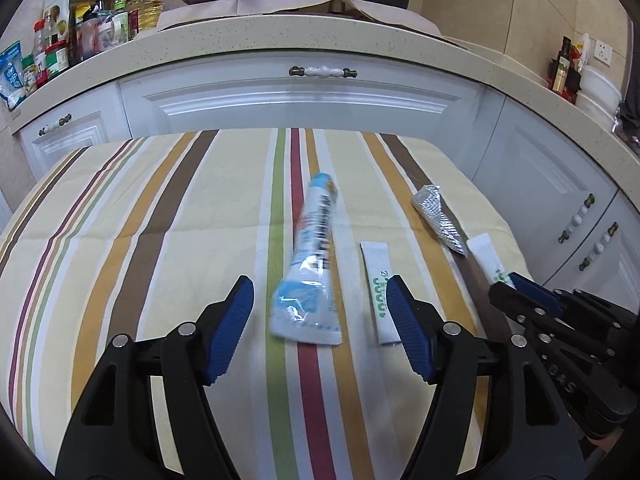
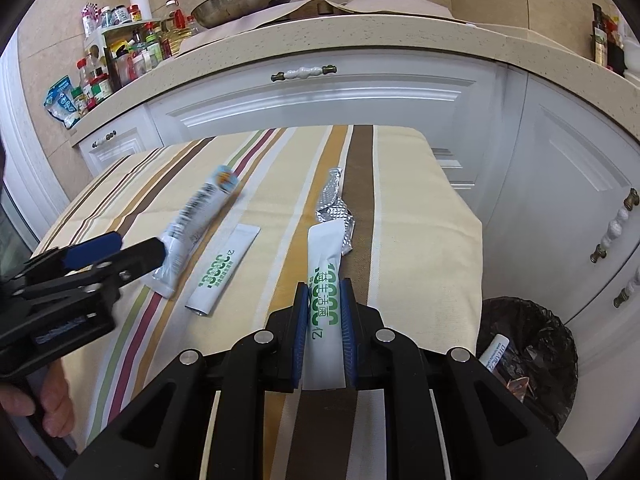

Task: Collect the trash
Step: 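Grasp a white green-print tube with the right tool while the left tool grasps the blue-print tube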

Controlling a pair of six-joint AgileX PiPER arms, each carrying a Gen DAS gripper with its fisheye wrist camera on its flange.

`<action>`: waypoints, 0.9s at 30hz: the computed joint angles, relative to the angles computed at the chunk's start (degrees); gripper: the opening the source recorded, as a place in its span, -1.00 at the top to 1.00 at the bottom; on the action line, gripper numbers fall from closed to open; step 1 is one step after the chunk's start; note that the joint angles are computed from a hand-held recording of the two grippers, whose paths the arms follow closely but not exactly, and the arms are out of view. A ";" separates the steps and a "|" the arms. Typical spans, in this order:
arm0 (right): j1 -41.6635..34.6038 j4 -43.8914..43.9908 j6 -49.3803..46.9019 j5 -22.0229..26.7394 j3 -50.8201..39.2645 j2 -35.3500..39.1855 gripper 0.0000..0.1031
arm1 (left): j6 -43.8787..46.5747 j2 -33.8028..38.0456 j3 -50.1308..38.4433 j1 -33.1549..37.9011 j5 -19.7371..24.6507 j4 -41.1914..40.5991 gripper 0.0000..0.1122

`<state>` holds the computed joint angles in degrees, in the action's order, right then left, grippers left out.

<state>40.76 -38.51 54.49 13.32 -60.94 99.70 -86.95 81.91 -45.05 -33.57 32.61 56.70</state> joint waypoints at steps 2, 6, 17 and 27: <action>-0.06 0.53 -0.50 -0.22 0.06 0.02 0.67 | 0.77 1.66 -0.67 1.48 -1.12 -0.62 -0.19; -0.36 1.41 -1.51 -0.59 0.39 -0.21 0.67 | 0.11 2.27 -0.48 4.22 -2.49 -1.27 -0.19; -1.50 10.64 -11.15 -0.65 -1.20 1.00 0.67 | 11.50 6.84 -3.02 10.61 -6.81 -11.40 0.11; -1.78 13.18 -14.26 -0.67 -1.56 1.28 0.67 | 9.92 5.53 -1.14 10.49 -8.97 -9.18 0.46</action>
<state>38.98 -25.33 40.23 12.65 -62.49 100.97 -77.03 87.43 -46.19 -23.07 23.64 47.52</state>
